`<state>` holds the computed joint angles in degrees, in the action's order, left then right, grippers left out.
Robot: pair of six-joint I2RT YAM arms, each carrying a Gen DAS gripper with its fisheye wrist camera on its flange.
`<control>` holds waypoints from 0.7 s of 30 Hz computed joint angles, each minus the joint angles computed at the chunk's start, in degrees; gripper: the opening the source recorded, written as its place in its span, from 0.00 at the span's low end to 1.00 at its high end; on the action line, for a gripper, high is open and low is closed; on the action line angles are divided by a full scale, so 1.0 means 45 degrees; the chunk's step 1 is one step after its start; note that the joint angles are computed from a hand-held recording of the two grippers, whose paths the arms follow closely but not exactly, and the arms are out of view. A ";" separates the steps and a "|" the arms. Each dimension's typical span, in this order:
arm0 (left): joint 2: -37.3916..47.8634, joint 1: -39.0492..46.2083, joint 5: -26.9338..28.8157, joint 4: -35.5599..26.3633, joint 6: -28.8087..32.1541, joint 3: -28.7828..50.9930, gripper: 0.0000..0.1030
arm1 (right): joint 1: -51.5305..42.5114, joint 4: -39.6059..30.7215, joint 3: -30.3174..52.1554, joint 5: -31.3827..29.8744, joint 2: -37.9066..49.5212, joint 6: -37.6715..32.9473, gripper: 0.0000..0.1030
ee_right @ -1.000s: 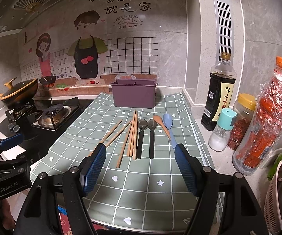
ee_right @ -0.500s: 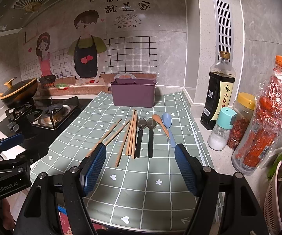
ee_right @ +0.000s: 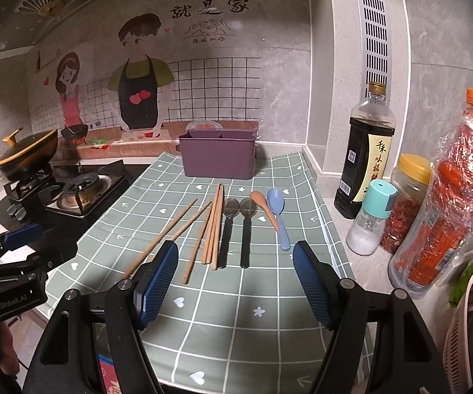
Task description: Organize utensils
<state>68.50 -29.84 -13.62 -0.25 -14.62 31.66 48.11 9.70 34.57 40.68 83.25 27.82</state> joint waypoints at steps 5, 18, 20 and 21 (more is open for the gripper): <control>0.1386 0.0870 0.1120 0.0862 0.0659 0.0113 0.61 | -0.0649 0.0200 0.0391 -0.0496 0.0809 -0.0562 0.68; 0.3019 0.2902 0.2008 0.1885 0.1066 0.0114 0.37 | -0.0965 -0.0485 0.3306 -0.2635 0.4425 -0.0389 0.58; 0.2942 0.3380 0.2045 0.1872 0.0906 -0.0028 0.37 | -0.0881 -0.0355 0.3801 -0.3406 0.5112 -0.0019 0.55; 0.2885 0.3623 0.2123 0.1917 0.0831 -0.0137 0.37 | -0.0779 -0.0261 0.3920 -0.3532 0.5338 0.0104 0.54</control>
<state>81.48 -13.54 -4.07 8.38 -10.88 31.04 44.60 8.52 52.20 24.78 107.27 28.29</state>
